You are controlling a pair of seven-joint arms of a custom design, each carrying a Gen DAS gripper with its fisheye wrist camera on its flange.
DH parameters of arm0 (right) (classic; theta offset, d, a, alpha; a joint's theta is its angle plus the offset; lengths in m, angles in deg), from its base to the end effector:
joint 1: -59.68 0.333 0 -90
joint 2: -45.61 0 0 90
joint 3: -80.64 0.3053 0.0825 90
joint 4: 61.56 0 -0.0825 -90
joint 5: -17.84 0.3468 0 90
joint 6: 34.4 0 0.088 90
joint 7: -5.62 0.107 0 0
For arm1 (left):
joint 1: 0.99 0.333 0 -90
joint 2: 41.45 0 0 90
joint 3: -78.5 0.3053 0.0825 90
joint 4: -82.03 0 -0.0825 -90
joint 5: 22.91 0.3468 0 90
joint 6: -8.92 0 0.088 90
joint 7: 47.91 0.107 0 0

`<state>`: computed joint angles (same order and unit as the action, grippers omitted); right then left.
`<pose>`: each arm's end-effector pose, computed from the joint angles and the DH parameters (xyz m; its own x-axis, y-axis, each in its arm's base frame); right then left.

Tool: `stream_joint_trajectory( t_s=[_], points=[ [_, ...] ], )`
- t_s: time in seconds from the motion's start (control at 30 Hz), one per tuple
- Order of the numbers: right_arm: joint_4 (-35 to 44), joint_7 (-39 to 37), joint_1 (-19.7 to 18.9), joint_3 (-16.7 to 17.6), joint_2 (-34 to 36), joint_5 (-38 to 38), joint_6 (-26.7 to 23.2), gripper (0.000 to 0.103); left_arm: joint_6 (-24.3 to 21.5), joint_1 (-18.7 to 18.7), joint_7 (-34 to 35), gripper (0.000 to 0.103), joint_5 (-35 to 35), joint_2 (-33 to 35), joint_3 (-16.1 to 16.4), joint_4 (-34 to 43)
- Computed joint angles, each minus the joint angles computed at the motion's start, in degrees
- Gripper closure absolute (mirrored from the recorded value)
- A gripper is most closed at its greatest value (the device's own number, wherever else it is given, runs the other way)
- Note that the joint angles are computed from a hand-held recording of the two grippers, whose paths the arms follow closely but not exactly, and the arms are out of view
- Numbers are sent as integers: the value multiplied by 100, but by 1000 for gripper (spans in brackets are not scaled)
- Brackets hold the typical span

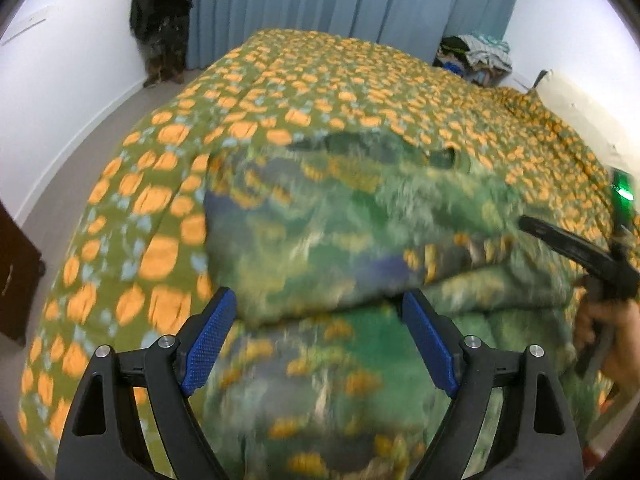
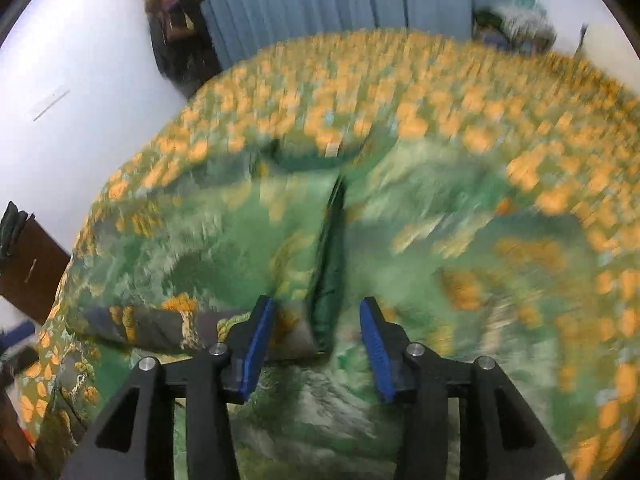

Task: Fold large clothes

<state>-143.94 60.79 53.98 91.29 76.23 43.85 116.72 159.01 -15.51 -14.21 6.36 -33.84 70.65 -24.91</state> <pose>0.7114 0.0196 0.4657 0.3464 -0.9312 -0.1132 -0.7006 -0.1766 -0.6913 0.5561 -0.2366 0.5180 0.1701 -0.9709 0.1688 -0.7403 -0.2390 -0.6284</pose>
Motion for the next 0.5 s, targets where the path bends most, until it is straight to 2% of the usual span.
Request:
stream_joint_trajectory(
  t_s=[0.03,0.07,0.1,0.13,0.17,0.23,0.3,0.37,0.43,0.5],
  points=[
    [-151,-358,-154,215,-120,233,176,58,-4,30,149,17,-51,178,5,207],
    [-149,-808,-177,259,-191,637,74,58,-29,57,372,17,-161,428,15,483],
    [54,-1039,-357,503,-103,724,-258,58,-32,60,562,17,-276,586,33,641],
    [369,-1053,-356,547,84,653,-603,58,-80,56,782,19,-388,814,56,864],
    [573,-1013,-254,461,213,638,-794,58,-151,-13,827,23,-386,978,135,1017],
    [1325,-591,-41,311,787,265,-1502,58,-456,-98,1060,23,-549,1389,217,1361],
    [1747,-170,300,-65,1185,-20,-1816,60,-601,-187,1184,23,-633,1611,318,1470],
    [1797,-37,413,-159,1350,-253,-1784,62,-488,-301,1159,23,-573,1691,446,1402],
    [1485,-70,398,-97,1241,-251,-1411,62,-575,-408,1130,23,-514,1735,536,1474],
    [1467,-25,394,-72,1239,-323,-1365,62,-695,-410,1231,23,-599,1726,521,1531]
  ],
)
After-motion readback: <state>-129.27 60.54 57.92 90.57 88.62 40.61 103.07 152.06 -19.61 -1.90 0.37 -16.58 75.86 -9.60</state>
